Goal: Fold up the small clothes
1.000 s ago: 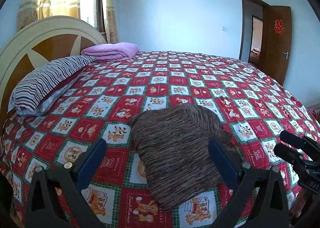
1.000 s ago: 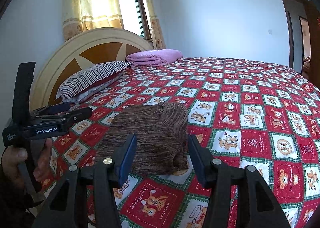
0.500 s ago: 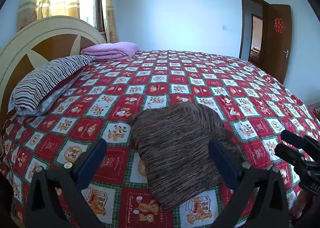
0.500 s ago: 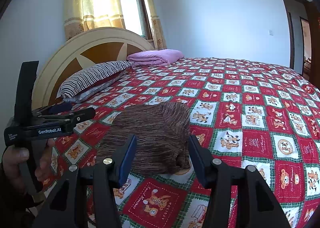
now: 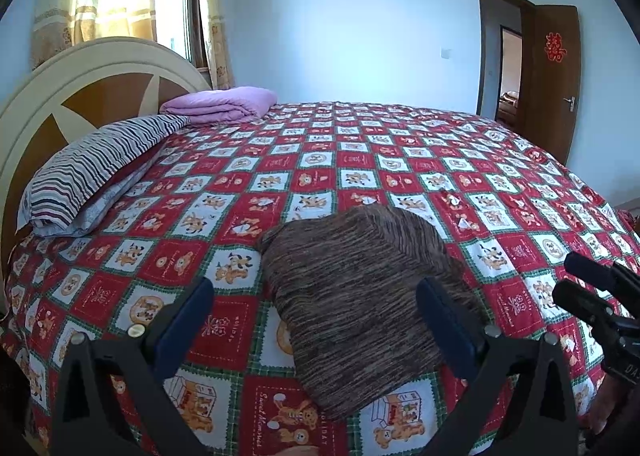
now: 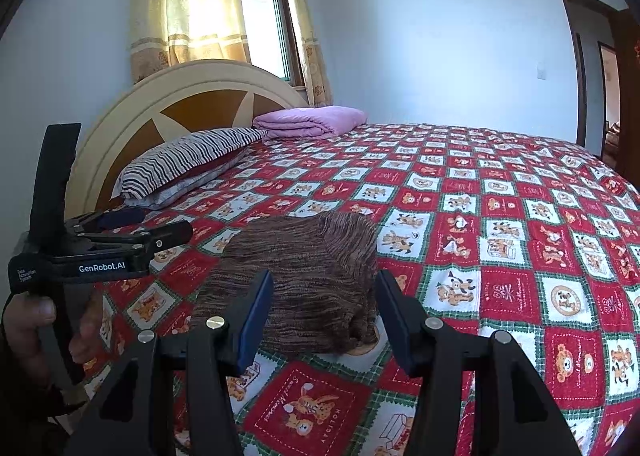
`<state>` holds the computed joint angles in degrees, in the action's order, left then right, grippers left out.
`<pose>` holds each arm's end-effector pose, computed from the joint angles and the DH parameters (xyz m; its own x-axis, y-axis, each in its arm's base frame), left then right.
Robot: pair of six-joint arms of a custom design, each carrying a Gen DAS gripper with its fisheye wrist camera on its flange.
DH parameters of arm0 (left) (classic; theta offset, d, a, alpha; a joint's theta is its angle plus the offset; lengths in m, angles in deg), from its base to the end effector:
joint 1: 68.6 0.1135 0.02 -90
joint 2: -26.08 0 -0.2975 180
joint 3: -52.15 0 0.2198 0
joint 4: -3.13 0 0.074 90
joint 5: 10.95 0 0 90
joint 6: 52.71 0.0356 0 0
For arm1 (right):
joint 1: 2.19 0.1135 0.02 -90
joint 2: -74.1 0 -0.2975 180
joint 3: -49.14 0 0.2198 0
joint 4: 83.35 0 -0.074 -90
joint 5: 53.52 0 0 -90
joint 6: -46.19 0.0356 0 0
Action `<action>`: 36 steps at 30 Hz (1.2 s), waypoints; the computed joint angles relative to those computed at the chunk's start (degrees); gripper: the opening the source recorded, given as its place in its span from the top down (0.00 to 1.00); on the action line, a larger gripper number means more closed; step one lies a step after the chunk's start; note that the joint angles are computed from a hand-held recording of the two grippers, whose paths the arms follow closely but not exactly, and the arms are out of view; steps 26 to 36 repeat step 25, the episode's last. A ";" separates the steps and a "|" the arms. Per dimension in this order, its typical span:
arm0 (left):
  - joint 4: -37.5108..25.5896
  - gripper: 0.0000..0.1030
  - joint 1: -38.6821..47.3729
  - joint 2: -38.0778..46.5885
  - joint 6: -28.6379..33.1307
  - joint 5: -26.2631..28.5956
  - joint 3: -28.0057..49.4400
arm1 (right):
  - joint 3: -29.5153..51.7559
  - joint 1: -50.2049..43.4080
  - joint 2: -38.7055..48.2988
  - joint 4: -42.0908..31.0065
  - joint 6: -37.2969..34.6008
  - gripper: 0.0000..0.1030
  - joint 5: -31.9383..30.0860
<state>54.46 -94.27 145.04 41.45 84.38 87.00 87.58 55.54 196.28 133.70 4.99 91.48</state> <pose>0.2497 -0.1237 0.0959 -0.4503 0.2966 -0.8422 0.5358 0.8443 0.0108 0.1673 0.2103 0.0781 -0.3951 0.1826 -0.9003 0.1705 0.9776 0.1235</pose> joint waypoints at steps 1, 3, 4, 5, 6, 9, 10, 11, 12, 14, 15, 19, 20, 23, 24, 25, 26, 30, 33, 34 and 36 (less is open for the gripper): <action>0.62 0.00 0.03 -0.04 0.10 -0.04 -0.28 | -0.18 0.10 -0.12 0.21 -0.05 0.47 0.30; 1.75 0.00 0.10 -0.17 0.27 -0.01 -0.79 | -0.49 0.44 -0.44 0.40 -0.06 0.47 0.97; 2.54 0.00 0.21 -0.33 0.27 -0.02 -1.17 | -0.49 0.58 -0.50 0.38 -0.06 0.47 1.28; 3.09 0.00 0.45 -0.37 0.34 0.10 -1.44 | -0.51 0.72 -0.63 0.20 -0.04 0.47 1.61; 3.05 0.00 0.46 -0.56 0.35 0.11 -1.43 | -0.57 0.79 -0.72 0.13 -0.03 0.47 1.84; 3.00 0.00 1.20 -0.83 0.53 0.49 -1.35 | -0.82 0.76 -0.86 0.49 -0.05 0.47 1.84; 2.49 0.00 1.11 -0.91 0.48 0.37 -1.09 | -0.84 0.76 -0.86 0.52 -0.15 0.47 1.86; 1.65 0.00 1.37 -0.94 0.54 0.68 -0.66 | -0.88 0.76 -0.85 0.62 -0.28 0.47 1.89; 1.34 0.00 1.41 -0.92 0.50 0.75 -0.52 | -0.88 0.81 -0.83 0.66 -0.42 0.47 1.96; 1.10 0.00 1.46 -0.61 0.42 0.45 -0.24 | -0.89 0.78 -0.83 0.66 -0.77 0.47 2.00; 0.92 0.00 1.45 -0.53 0.46 0.50 -0.10 | -0.78 0.84 -0.78 0.56 -0.83 0.47 1.97; 3.50 0.00 1.26 0.46 1.20 0.09 -0.92 | -0.14 0.69 -0.34 -0.06 -0.82 0.47 1.25; 3.99 0.00 1.19 0.55 1.38 0.01 -1.12 | 0.11 0.75 -0.24 -0.42 -0.67 0.47 1.14; 5.47 0.00 1.12 0.83 1.70 -0.29 -1.54 | 0.57 0.75 0.08 -0.90 -0.68 0.47 0.92; 5.27 0.00 1.25 0.83 1.94 -0.04 -1.41 | 0.69 0.77 0.13 -1.03 -0.79 0.47 0.91; 5.14 0.00 1.36 0.84 2.08 0.10 -1.34 | 0.83 0.89 0.17 -1.24 -0.75 0.47 1.02; 5.14 0.00 1.36 0.84 2.08 0.10 -1.34 | 0.83 0.89 0.17 -1.24 -0.75 0.47 1.02; 5.14 0.00 1.36 0.84 2.08 0.10 -1.34 | 0.83 0.89 0.17 -1.24 -0.75 0.47 1.02; 5.14 0.00 1.36 0.84 2.08 0.10 -1.34 | 0.83 0.89 0.17 -1.24 -0.75 0.47 1.02; 5.14 0.00 1.36 0.84 2.08 0.10 -1.34 | 0.83 0.89 0.17 -1.24 -0.75 0.47 1.02; 5.14 0.00 1.36 0.84 2.08 0.10 -1.34 | 0.83 0.89 0.17 -1.24 -0.75 0.47 1.02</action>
